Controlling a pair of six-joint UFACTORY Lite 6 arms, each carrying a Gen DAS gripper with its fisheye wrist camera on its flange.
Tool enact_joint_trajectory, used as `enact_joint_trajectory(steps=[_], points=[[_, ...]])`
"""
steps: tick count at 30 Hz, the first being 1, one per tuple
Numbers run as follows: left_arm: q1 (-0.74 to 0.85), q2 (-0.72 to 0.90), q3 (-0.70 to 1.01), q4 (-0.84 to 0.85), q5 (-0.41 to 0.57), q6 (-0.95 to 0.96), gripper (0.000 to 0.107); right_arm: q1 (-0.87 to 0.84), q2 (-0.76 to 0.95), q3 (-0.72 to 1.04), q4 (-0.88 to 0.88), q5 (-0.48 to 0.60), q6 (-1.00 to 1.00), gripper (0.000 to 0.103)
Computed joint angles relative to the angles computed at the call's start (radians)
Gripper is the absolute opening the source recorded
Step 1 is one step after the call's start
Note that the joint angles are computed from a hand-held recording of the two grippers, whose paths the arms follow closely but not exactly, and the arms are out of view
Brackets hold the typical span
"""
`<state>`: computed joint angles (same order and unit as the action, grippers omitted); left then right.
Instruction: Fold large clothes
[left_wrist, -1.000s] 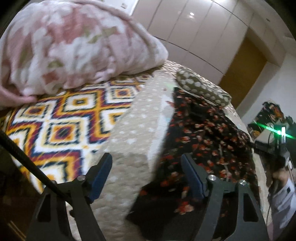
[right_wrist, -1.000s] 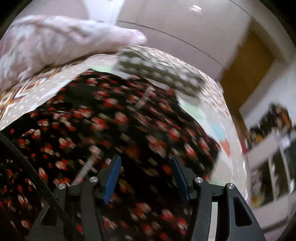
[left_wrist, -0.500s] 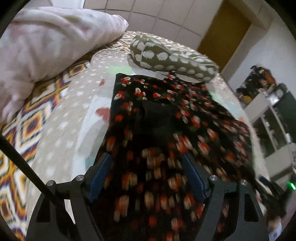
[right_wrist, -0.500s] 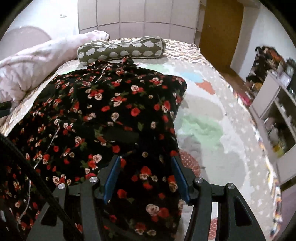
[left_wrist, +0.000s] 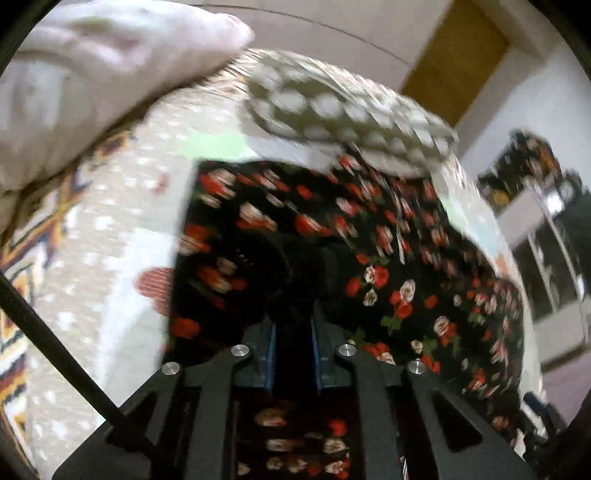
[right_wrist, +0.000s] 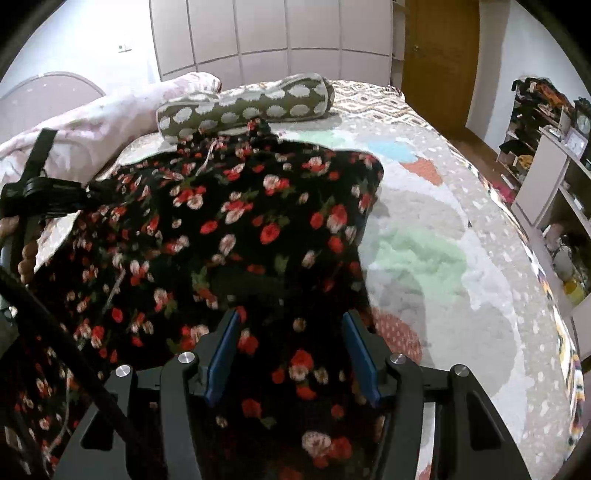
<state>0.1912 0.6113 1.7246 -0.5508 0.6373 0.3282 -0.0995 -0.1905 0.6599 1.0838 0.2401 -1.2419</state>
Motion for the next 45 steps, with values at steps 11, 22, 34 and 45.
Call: enact_joint_trajectory(steps=[11, 22, 34, 45], points=[[0.020, 0.063, 0.003, 0.124, 0.005, -0.082, 0.020, 0.185, 0.390, 0.462, -0.192, 0.025, 0.335, 0.043], [-0.027, 0.027, -0.077, 0.235, -0.109, -0.125, 0.023, 0.203, 0.943, 0.961, 0.070, 0.333, 0.341, 0.023], [0.068, -0.516, -0.529, 0.150, -0.138, 0.039, 0.069, 0.120, 0.559, 0.672, -0.083, 0.348, 0.407, 0.043], [0.681, -0.821, -0.953, -0.191, 0.215, 0.694, 0.078, -0.580, 0.041, -0.023, -0.135, 0.642, -0.081, 0.054]])
